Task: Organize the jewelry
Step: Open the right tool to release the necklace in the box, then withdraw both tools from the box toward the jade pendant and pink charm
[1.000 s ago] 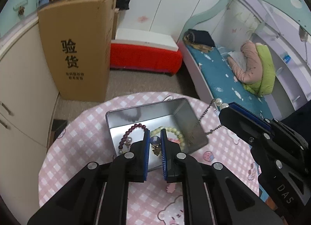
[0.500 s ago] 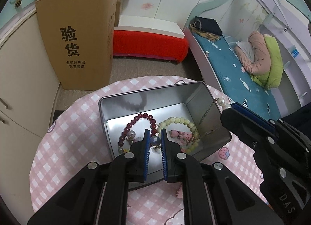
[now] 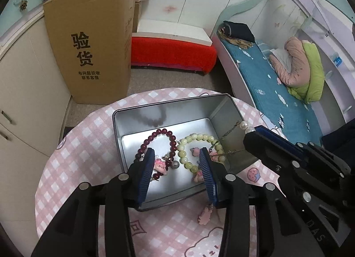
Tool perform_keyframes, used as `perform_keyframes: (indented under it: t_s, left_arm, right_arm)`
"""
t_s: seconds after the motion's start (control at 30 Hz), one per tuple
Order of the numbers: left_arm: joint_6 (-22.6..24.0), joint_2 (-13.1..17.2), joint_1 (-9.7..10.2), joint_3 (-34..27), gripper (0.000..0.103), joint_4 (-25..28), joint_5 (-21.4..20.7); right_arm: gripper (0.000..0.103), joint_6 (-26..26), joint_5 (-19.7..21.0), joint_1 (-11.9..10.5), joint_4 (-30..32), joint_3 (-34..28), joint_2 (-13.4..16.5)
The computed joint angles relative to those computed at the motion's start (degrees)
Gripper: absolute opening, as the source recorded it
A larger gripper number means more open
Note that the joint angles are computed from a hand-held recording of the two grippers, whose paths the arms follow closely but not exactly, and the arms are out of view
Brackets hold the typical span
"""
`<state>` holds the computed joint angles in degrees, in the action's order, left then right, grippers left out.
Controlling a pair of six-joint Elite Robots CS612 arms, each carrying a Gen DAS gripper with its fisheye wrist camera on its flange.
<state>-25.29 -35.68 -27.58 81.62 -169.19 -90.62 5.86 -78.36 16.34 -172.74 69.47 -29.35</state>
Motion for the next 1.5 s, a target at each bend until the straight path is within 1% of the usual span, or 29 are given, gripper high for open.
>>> perform_keyframes:
  t_s: [0.1, 0.23, 0.27, 0.3, 0.33, 0.37, 0.4, 0.43, 0.57, 0.63, 0.73, 0.87, 1.0, 1.07, 1.17, 1.23, 1.33, 1.4, 1.43, 1.47, 1.5]
  left_arm:
    - [0.3, -0.5, -0.27, 0.7, 0.04, -0.8, 0.6]
    - [0.3, -1.6, -0.78, 2.4, 0.05, -3.2, 1.9]
    - [0.4, -1.9, -0.98, 3.0, 0.05, -4.0, 2.5]
    - [0.5, -2.1, -1.11, 3.4, 0.051, -4.5, 2.8]
    - [0.6, -2.5, -1.36, 4.3, 0.052, -5.6, 3.4]
    - [0.5, -2.7, -1.54, 4.8, 0.053, -6.1, 3.8]
    - [0.4, -3.0, -1.72, 5.4, 0.054, -6.9, 4.4]
    - [0.4, -3.3, -1.98, 6.3, 0.058, -8.1, 5.1]
    - [0.6, -4.2, -3.24, 9.9, 0.058, -12.7, 7.4]
    - [0.7, -4.4, -3.81, 11.0, 0.058, -13.6, 9.1]
    - [0.7, -4.4, -4.72, 12.3, 0.058, -14.1, 11.5]
    - [0.7, -3.7, -5.6, 12.5, 0.058, -13.4, 12.5]
    - [1.0, -2.3, -6.26, 11.1, 0.058, -10.9, 13.5]
    - [1.2, -1.5, -6.3, 10.2, 0.058, -9.3, 13.5]
    - [0.7, -0.6, -6.06, 9.1, 0.056, -7.6, 12.1]
    - [1.4, -0.2, -6.1, 8.9, 0.056, -8.0, 11.5]
    - [2.5, 0.3, -6.28, 8.0, 0.056, -6.5, 12.0]
    - [2.8, 0.6, -6.41, 7.7, 0.056, -6.6, 12.9]
    - [3.2, 0.7, -6.46, 7.5, 0.054, -6.4, 13.3]
    - [3.5, 0.8, -6.55, 7.3, 0.046, -6.2, 13.9]
    - [3.7, 1.0, -6.65, 7.1, 0.042, -6.2, 14.6]
  right_arm:
    - [0.012, 0.3, 0.0, -0.1, -1.0, 1.0, -0.5]
    - [0.012, 1.0, -0.6, -0.2, -2.8, 2.9, -1.5]
    - [0.013, 1.0, -0.9, -0.2, -3.1, 3.3, -1.8]
    - [0.016, 1.0, -1.3, -0.2, -3.8, 4.1, -2.2]
    - [0.028, 1.2, -1.7, -0.3, -4.5, 4.9, -2.6]
    - [0.035, 1.4, -2.4, -0.3, -5.4, 5.8, -3.0]
    - [0.045, 1.5, -2.8, -0.3, -6.2, 6.4, -3.3]
    - [0.046, 1.5, -3.3, -0.4, -7.5, 7.7, -3.8]
    - [0.046, 1.6, -4.4, -0.8, -9.5, 11.3, -5.1]
    - [0.05, 1.9, -5.1, -1.1, -10.2, 13.3, -5.6]
    - [0.051, 2.1, -5.1, -1.3, -10.5, 15.3, -5.8]
    - [0.051, 2.7, -4.1, -1.7, -10.0, 16.6, -5.3]
    - [0.051, 2.7, -3.0, -1.7, -9.6, 17.3, -4.9]
    - [0.051, 2.5, -2.9, -1.7, -9.5, 17.5, -4.7]
    - [0.051, 2.5, -2.2, -1.8, -9.6, 17.6, -4.5]
    - [0.051, 2.6, -2.0, -1.9, -9.2, 17.5, -4.4]
    - [0.052, 2.7, -1.5, -2.0, -9.1, 17.2, -4.1]
    - [0.052, 2.6, -1.1, -2.0, -9.0, 17.1, -3.9]
    - [0.052, 2.6, -1.0, -2.0, -9.0, 17.0, -3.8]
    - [0.052, 2.6, -0.9, -2.0, -8.8, 16.8, -3.8]
    - [0.052, 2.5, -0.8, -2.0, -8.7, 16.7, -3.7]
